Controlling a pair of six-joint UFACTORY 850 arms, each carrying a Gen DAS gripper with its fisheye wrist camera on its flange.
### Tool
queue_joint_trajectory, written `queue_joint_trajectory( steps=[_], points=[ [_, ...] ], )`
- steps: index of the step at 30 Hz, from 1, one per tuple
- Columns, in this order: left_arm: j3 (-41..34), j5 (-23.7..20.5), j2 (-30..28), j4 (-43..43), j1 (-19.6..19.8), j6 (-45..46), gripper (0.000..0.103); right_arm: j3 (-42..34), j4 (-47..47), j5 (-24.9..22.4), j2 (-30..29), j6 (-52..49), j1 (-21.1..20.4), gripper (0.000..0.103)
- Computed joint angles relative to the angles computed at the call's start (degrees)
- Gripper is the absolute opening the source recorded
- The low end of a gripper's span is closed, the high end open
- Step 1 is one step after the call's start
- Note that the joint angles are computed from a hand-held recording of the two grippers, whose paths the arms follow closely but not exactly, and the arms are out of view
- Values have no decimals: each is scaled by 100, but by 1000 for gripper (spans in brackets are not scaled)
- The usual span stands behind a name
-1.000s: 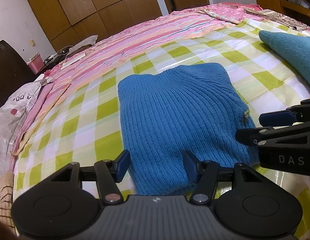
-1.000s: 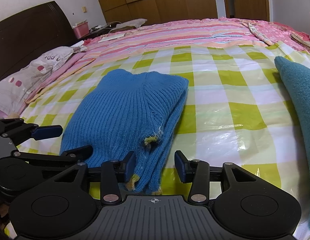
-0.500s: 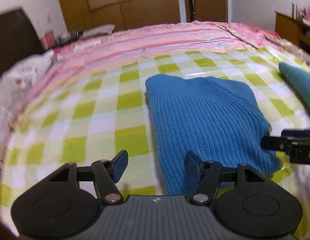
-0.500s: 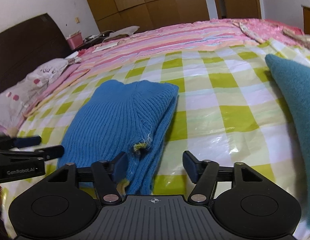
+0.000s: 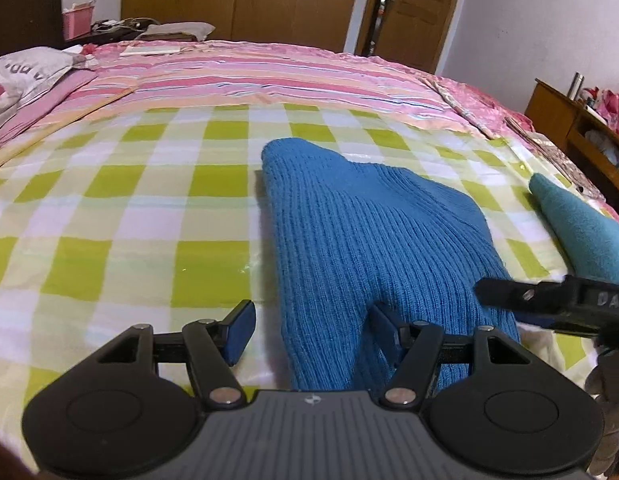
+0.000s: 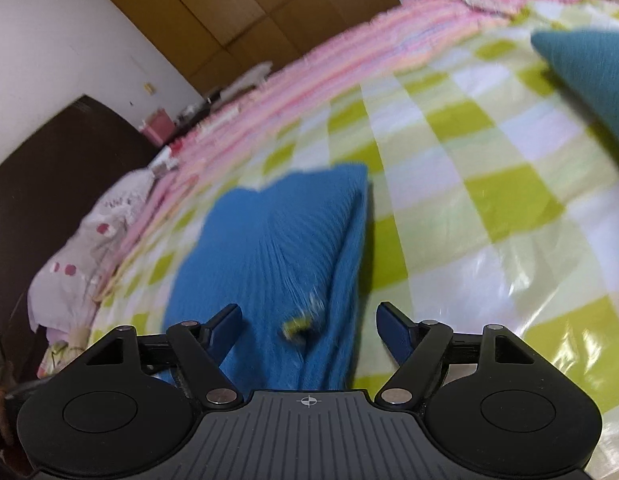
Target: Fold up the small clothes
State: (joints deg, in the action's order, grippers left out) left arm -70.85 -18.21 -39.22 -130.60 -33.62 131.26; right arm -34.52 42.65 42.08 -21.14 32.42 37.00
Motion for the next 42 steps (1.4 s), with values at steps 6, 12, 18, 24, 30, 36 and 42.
queue_joint_trajectory(
  steps=[6, 12, 18, 24, 30, 36, 42],
  points=[
    [-171, -282, -160, 1233, 175, -1493, 71, -7, -764, 197, -175, 776, -134, 76],
    [-236, -487, -240, 1835, 235, -2229, 58, -34, -1185, 237, -245, 1174, -190, 51],
    [98, -347, 71, 1457, 122, -1376, 44, 140, -1399, 284, -20, 1427, -155, 29],
    [673, -670, 510, 1843, 219, -1484, 43, 393, -958, 145, 393, 1256, 207, 27],
    [1307, -943, 890, 2373, 316, -1542, 42, 577, -105, -328, 715, 893, 860, 27],
    [1557, -818, 1018, 1812, 227, -809, 43, 502, 1336, -656, 725, 64, 1357, 34],
    [1761, -628, 1311, 379, 194, 726, 43, 292, 3662, -89, 905, -2125, 1879, 34]
  ],
)
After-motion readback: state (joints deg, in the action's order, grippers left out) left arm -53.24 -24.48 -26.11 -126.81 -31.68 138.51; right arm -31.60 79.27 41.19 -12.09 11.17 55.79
